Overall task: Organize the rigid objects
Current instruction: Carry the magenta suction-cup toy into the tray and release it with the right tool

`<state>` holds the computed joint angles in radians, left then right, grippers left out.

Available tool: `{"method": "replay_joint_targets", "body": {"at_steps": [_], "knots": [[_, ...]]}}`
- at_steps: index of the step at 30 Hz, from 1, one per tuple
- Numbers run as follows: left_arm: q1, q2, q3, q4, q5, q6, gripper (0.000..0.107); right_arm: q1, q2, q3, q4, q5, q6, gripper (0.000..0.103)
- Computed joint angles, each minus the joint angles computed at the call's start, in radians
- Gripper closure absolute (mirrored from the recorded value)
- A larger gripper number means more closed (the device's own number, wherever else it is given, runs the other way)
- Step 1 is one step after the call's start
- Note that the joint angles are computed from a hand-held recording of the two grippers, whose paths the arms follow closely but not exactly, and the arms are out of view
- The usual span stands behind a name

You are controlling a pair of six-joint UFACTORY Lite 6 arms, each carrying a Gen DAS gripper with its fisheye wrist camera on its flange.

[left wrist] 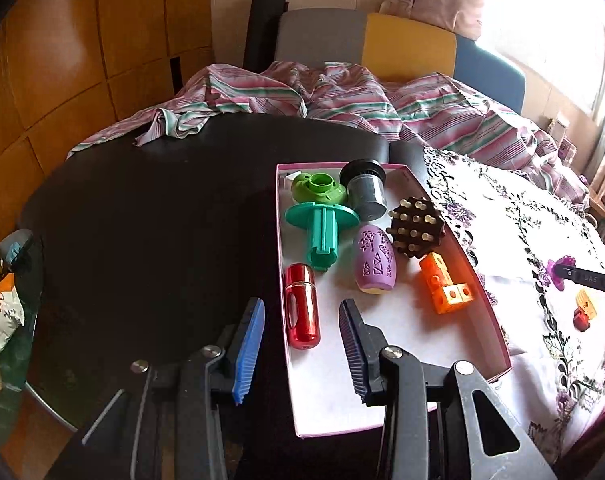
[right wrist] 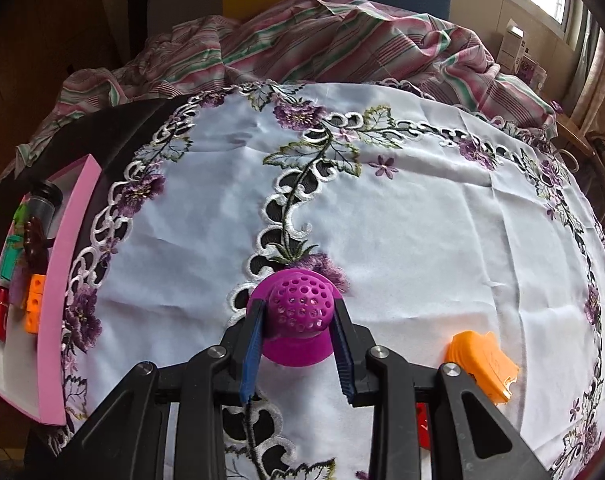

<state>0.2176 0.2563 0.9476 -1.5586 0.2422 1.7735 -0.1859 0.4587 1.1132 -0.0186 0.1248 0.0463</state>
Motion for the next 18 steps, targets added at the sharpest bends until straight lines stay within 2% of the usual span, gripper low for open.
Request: {"method": "replay_joint_targets", "body": {"at_steps": [2,6,18], "knots": [[0.005,0.005,0.002,0.008,0.005,-0.006,0.067,0.029,-0.021,-0.018,-0.069,-0.001,0.076,0.072],[0.012,0.007,-0.004,-0.005,0.004,0.014,0.067,0.075,-0.061,-0.048,0.045,-0.004,-0.018,0.072],[0.045,0.026,0.001,-0.006,0.014,0.017,0.067,0.287,-0.174,-0.094,0.136,0.000,-0.066,0.072]]}}
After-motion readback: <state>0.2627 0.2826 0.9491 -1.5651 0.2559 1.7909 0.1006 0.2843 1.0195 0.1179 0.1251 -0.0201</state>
